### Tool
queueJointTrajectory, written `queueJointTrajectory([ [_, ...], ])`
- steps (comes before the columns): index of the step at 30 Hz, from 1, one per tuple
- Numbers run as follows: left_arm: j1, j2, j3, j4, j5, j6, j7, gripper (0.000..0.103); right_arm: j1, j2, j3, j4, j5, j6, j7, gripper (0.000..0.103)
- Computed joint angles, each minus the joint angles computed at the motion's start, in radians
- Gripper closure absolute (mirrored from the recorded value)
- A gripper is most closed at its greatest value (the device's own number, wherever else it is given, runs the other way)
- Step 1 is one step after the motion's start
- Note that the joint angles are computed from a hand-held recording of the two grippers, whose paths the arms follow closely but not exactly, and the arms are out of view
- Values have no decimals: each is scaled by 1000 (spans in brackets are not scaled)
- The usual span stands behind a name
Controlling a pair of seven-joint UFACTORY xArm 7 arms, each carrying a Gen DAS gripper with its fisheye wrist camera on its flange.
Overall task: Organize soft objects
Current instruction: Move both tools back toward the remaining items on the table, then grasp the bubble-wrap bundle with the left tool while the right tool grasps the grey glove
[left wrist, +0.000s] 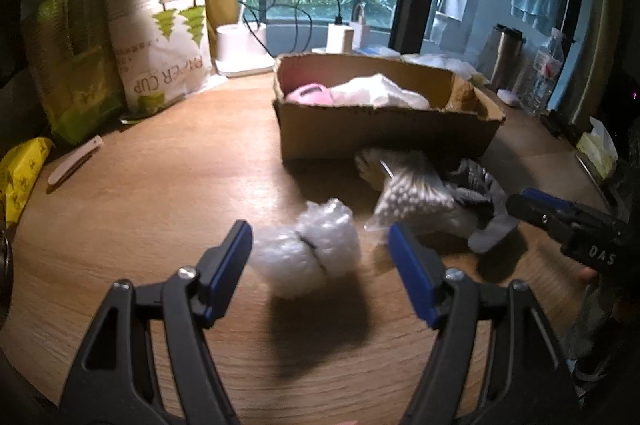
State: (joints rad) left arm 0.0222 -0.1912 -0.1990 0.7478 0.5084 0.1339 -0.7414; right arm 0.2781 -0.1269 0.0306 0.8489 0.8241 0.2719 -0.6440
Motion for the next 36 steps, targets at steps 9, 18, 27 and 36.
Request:
queueJointTrajectory([
  [9, -55, 69, 49, 24, -59, 31, 61, 31, -33, 48, 13, 32, -45, 8, 51, 53],
  [18, -94, 112, 81, 43, -90, 33, 89, 31, -67, 93, 41, 54, -189, 31, 172, 54],
  [27, -109, 107, 92, 30, -115, 4, 123, 44, -72, 95, 53, 50, -223, 28, 178, 82],
  [36, -119, 73, 81, 4, -192, -25, 203, 50, -43, 31, 31, 12, -145, -16, 105, 85],
])
